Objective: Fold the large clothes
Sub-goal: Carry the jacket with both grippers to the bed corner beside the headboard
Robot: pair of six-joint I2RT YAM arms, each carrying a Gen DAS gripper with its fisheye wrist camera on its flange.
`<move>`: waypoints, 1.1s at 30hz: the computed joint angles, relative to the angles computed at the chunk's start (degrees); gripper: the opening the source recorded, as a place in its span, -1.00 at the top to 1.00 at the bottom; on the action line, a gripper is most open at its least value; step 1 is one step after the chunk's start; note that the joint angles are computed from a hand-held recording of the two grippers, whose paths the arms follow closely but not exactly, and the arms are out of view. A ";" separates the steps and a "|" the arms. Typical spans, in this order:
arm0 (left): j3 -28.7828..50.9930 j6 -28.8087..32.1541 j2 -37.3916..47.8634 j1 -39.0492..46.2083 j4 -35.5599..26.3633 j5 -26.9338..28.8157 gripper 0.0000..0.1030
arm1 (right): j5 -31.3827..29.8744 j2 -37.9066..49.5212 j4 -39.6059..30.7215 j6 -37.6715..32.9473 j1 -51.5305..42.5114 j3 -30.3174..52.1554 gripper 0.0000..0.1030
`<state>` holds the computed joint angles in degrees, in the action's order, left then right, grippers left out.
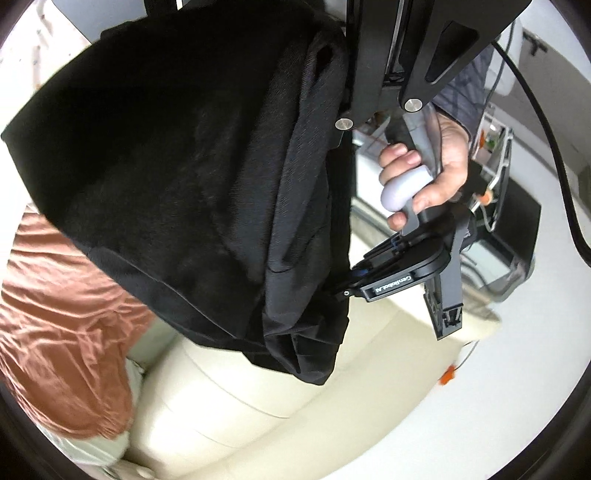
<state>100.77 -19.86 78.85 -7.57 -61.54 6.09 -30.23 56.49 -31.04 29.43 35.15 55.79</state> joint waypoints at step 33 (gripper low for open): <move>-27.29 -14.10 -32.47 -15.89 -12.34 -24.79 -0.45 | -10.33 16.63 22.01 5.54 -15.94 -18.33 0.35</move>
<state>73.48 -33.95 46.38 -23.46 -73.89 -18.70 -40.57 73.11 -9.03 34.97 19.21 37.46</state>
